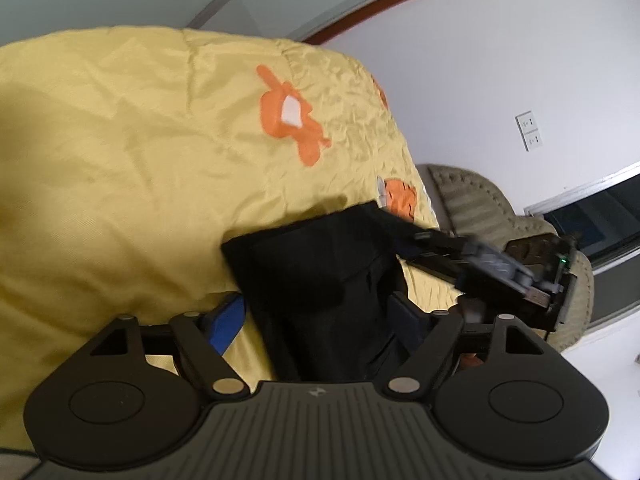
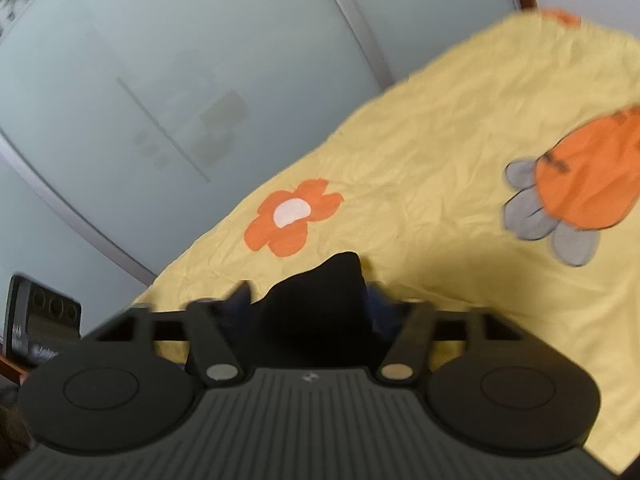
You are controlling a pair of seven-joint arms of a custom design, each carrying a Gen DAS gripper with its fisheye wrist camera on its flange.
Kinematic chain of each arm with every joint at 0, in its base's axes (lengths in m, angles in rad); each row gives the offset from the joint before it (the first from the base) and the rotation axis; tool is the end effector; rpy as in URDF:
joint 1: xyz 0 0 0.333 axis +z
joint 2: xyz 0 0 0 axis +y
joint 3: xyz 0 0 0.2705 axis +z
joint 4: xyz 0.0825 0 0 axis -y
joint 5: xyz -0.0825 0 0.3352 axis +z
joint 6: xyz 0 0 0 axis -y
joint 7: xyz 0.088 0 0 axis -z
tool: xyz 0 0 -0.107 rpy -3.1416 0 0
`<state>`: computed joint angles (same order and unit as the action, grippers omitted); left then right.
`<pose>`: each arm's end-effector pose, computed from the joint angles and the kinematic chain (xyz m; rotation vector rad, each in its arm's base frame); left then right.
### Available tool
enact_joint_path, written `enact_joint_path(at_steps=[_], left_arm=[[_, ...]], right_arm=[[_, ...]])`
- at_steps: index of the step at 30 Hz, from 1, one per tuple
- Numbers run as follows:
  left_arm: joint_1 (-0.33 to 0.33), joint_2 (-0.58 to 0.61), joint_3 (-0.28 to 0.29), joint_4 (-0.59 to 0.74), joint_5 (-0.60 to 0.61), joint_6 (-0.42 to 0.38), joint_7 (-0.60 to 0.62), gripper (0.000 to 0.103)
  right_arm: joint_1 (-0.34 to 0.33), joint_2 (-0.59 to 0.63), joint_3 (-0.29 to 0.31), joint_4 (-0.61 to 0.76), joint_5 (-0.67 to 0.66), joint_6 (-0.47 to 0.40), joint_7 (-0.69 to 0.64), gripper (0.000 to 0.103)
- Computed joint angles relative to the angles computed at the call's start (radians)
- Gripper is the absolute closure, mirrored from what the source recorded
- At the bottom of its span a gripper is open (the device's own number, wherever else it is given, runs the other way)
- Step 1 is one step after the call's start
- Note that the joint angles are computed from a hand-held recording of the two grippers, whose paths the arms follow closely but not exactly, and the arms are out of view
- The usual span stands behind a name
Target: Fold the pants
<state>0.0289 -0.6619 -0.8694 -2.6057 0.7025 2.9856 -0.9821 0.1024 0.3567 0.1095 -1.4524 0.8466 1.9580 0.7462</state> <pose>0.2339 -0.3525 0.4428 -2.5531 0.8270 -1.5242 0.6029 0.1697 0.4905 -2.1182 0.9228 0.3248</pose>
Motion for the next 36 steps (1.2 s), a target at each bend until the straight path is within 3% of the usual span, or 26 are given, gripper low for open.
enact_joint_path(at_steps=[1,2,3,6,8,12,14,16,17,18,20,22,23,26,28,29,30,32,34,36], left_arm=[[0.015,0.003,-0.016,0.014,0.002,-0.018,-0.004,0.027],[0.027,0.003,-0.033,0.027,0.007,-0.038,-0.01,0.042],[0.022,0.011,-0.033,0.037,0.015,-0.059,0.002,0.071],[0.01,-0.026,-0.038,0.023,0.043,-0.07,-0.043,0.085],[-0.009,-0.087,-0.043,0.009,0.045,-0.099,-0.079,0.086],[-0.112,-0.015,-0.029,0.107,0.009,-0.381,0.041,0.087],[-0.14,0.065,-0.019,0.152,-0.017,-0.462,0.072,0.086],[-0.181,0.076,0.009,0.15,-0.011,-0.486,0.074,0.084],[-0.206,0.063,0.024,0.144,-0.001,-0.504,0.078,0.08],[-0.225,0.065,0.03,0.156,0.005,-0.551,0.099,0.079],[-0.258,0.091,0.014,0.232,-0.009,-0.774,0.192,0.078],[-0.275,0.109,0.014,0.283,0.004,-0.899,0.244,0.076],[-0.29,0.114,0.045,0.289,0.028,-0.889,0.277,0.075],[-0.304,0.166,0.13,0.307,0.143,-0.741,0.316,0.073],[-0.298,0.261,0.182,0.365,0.216,-0.633,0.366,0.058],[-0.29,0.314,0.188,0.403,0.25,-0.615,0.368,0.049],[-0.293,0.372,0.189,0.451,0.26,-0.625,0.389,0.048],[-0.315,0.466,0.197,0.535,0.265,-0.645,0.455,0.047],[-0.338,0.55,0.207,0.602,0.297,-0.638,0.501,0.045],[-0.369,0.635,0.212,0.669,0.327,-0.667,0.545,0.033]], right_arm=[[0.014,0.031,-0.001,0.031,-0.023,-0.003,0.038,0.035],[0.024,0.055,-0.001,0.057,-0.048,-0.011,0.066,0.052],[0.024,0.063,0.003,0.061,-0.057,-0.022,0.068,0.075],[0.021,0.01,0.014,-0.018,-0.033,0.029,0.004,0.087],[0.021,-0.023,0.016,-0.041,-0.003,0.057,-0.011,0.089],[0.021,-0.095,0.041,-0.086,0.137,0.074,-0.195,0.09],[0.09,-0.123,0.036,-0.145,0.082,0.239,-0.206,0.09],[0.176,-0.11,0.013,-0.189,-0.098,0.422,-0.064,0.076],[0.191,-0.117,0.004,-0.228,-0.123,0.496,-0.011,0.076],[0.172,-0.132,0.009,-0.249,-0.078,0.514,0.015,0.076],[0.1,-0.198,0.013,-0.304,0.115,0.475,-0.032,0.076],[0.077,-0.294,-0.015,-0.388,0.167,0.487,-0.104,0.076],[0.069,-0.349,-0.038,-0.433,0.136,0.479,-0.123,0.076],[0.032,-0.434,-0.119,-0.494,0.076,0.272,-0.158,0.075],[0.026,-0.441,-0.158,-0.525,0.063,0.16,-0.173,0.073],[0.025,-0.446,-0.154,-0.557,0.038,0.169,-0.174,0.068],[0.015,-0.452,-0.123,-0.598,0.0,0.234,-0.154,0.065],[0.028,-0.481,-0.139,-0.666,0.043,0.309,-0.178,0.069],[0.016,-0.532,-0.174,-0.695,0.132,0.297,-0.186,0.068],[-0.01,-0.589,-0.231,-0.711,0.181,0.239,-0.295,0.066]])
